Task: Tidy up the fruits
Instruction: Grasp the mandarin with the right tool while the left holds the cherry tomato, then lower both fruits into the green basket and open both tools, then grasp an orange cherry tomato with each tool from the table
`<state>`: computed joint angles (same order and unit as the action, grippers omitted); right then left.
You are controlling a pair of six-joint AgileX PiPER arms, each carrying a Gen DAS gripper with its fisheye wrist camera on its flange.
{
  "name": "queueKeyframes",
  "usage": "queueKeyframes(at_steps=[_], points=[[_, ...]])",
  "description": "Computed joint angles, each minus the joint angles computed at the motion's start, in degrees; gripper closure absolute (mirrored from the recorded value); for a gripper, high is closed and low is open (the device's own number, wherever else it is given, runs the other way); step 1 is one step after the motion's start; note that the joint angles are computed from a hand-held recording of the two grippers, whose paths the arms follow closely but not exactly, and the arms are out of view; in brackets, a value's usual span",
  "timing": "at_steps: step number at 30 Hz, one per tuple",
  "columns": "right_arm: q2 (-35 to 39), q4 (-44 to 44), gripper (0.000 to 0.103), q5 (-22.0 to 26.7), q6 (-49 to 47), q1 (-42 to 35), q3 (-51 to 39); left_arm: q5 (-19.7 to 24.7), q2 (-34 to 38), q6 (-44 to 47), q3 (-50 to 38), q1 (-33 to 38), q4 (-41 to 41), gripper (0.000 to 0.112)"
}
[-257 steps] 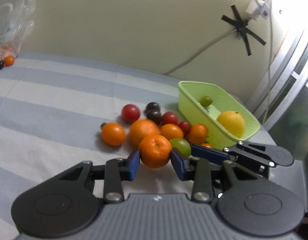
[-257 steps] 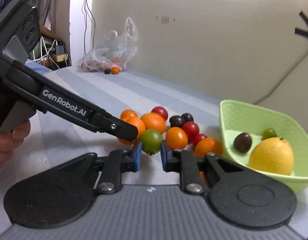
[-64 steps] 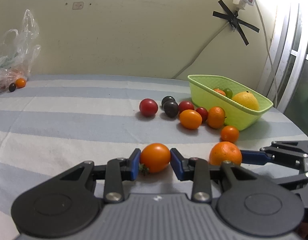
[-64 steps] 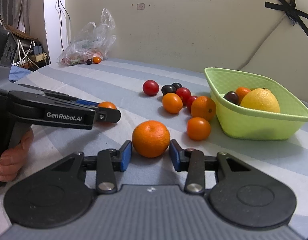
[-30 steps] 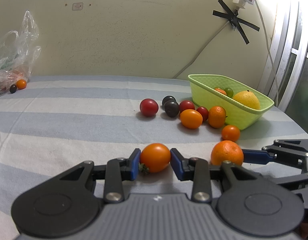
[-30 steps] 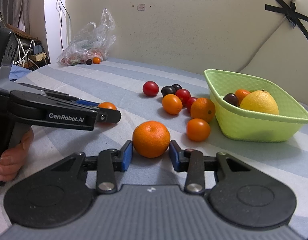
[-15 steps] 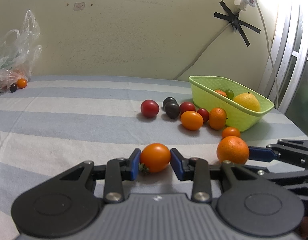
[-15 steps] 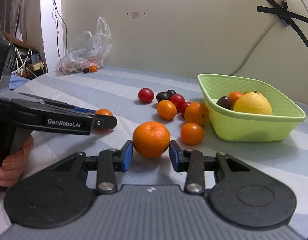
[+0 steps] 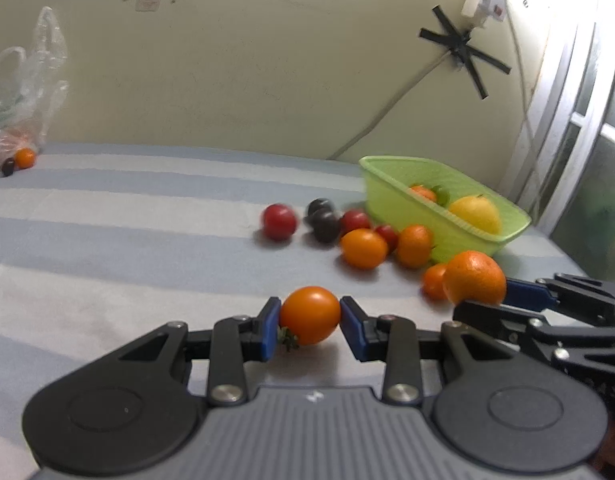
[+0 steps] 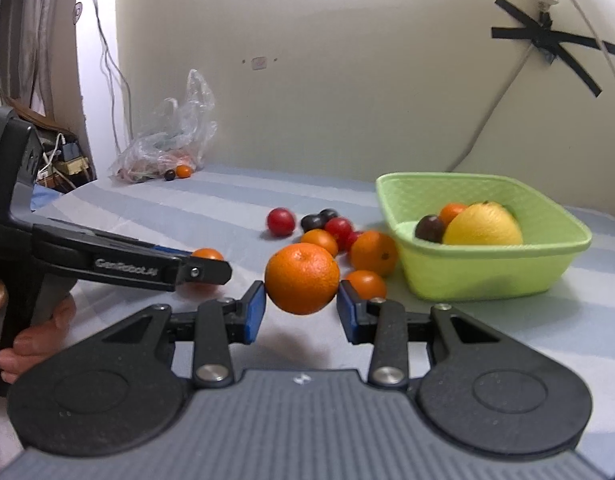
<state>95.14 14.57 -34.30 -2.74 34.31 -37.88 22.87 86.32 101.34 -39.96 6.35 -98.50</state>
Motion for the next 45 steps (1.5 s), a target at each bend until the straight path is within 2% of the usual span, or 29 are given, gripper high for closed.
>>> queueKeyframes(at_steps=[5,10,12,14,16,19,21,23,24,26,33,39,42,43,45], points=[[-4.2,-3.0,0.062,0.4,0.4,-5.7,0.1,1.5,1.0,-14.1,-8.2,-3.5,10.8,0.08],[-2.3,1.9,0.062,-1.0,-4.5,-10.2,-2.5,2.1,8.3,-33.3,-21.4,-9.2,26.7,0.08],[-0.6,-0.3,0.062,-0.1,-0.1,-13.7,-4.4,1.2,11.9,-41.0,-26.3,-11.9,33.5,0.08],[1.0,-4.3,0.062,0.9,6.6,-17.2,-5.9,2.0,15.5,-48.0,-31.0,-13.5,39.1,0.078],[2.2,-4.7,0.062,0.8,8.3,-18.6,-6.5,-0.7,16.9,-49.7,-32.6,-15.4,40.4,0.075],[3.2,-5.3,0.061,2.0,9.0,-19.4,-6.9,1.7,20.1,-54.5,-37.7,-16.4,43.2,0.075],[3.2,-5.1,0.06,1.6,9.7,-19.4,-6.7,1.0,21.6,-58.2,-39.9,-17.7,46.8,0.075],[3.1,-5.2,0.054,1.1,10.0,-19.6,-6.3,0.5,22.9,-60.8,-41.5,-18.8,49.7,0.075],[2.9,-4.0,0.05,0.2,8.9,-19.4,-5.7,0.5,23.2,-61.4,-41.8,-18.9,50.2,0.074],[2.5,-0.5,0.05,-2.5,5.9,-18.2,-4.5,0.2,23.0,-60.3,-41.1,-18.8,49.0,0.073],[1.3,-4.2,0.05,-10.2,9.6,-18.5,-0.5,-2.4,14.6,-44.2,-29.4,-12.3,34.1,0.072],[0.1,-16.7,0.054,-14.9,16.7,-19.4,2.5,-1.5,9.0,-34.5,-19.6,-3.8,26.4,0.072],[-1.0,-24.3,0.064,-13.2,20.6,-19.3,2.5,1.2,8.9,-34.9,-17.9,-0.2,27.2,0.072],[-1.7,-26.4,0.067,-11.2,22.1,-18.7,2.2,2.1,9.0,-34.6,-17.5,0.6,27.2,0.072],[-3.1,-29.6,0.068,-6.6,24.2,-17.2,1.4,3.5,9.5,-33.8,-17.2,1.1,27.1,0.072]])
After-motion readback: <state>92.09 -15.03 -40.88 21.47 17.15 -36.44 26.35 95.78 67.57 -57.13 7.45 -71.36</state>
